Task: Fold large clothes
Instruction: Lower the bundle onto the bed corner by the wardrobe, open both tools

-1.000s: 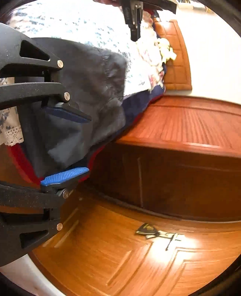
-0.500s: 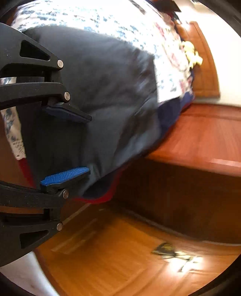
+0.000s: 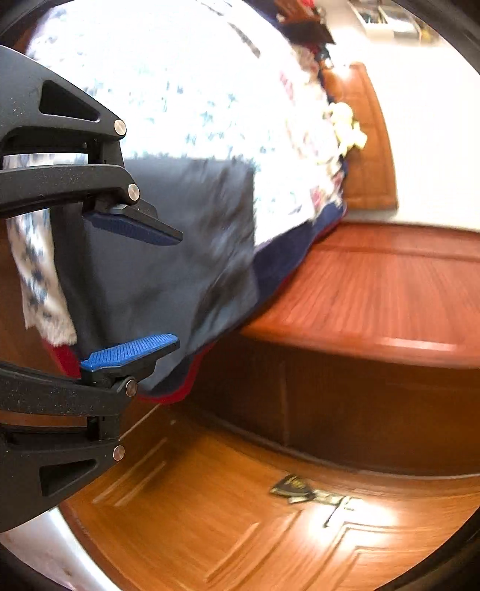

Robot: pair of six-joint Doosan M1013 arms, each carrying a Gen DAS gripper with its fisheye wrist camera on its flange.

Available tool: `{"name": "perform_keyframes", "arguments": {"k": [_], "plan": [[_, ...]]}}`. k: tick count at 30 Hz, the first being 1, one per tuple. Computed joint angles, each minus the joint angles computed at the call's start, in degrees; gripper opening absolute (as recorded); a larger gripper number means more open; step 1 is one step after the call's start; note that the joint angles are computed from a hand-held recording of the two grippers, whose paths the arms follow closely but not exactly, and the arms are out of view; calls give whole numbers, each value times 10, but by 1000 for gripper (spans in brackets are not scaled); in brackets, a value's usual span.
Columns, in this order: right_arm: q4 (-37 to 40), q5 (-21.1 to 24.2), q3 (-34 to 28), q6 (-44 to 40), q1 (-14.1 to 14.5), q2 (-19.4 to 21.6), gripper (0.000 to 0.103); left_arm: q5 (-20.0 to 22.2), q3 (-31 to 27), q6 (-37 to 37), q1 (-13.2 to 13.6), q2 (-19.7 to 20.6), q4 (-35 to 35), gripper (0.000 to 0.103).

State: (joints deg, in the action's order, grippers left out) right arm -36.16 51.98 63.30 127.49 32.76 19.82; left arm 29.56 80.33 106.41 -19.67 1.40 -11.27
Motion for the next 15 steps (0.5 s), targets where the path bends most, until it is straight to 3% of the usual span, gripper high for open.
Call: {"name": "perform_keyframes", "arguments": {"k": [2, 4, 10, 15], "plan": [[1, -14, -4, -2, 15, -2, 51, 0, 10, -31, 2, -10, 27, 54], [11, -25, -13, -8, 28, 4, 60, 6, 20, -41, 7, -20, 34, 54], [38, -55, -26, -11, 59, 20, 73, -10, 71, -109, 17, -49, 77, 54], [59, -69, -46, -25, 79, 44, 76, -3, 114, -234, 21, -68, 185, 54]]}}
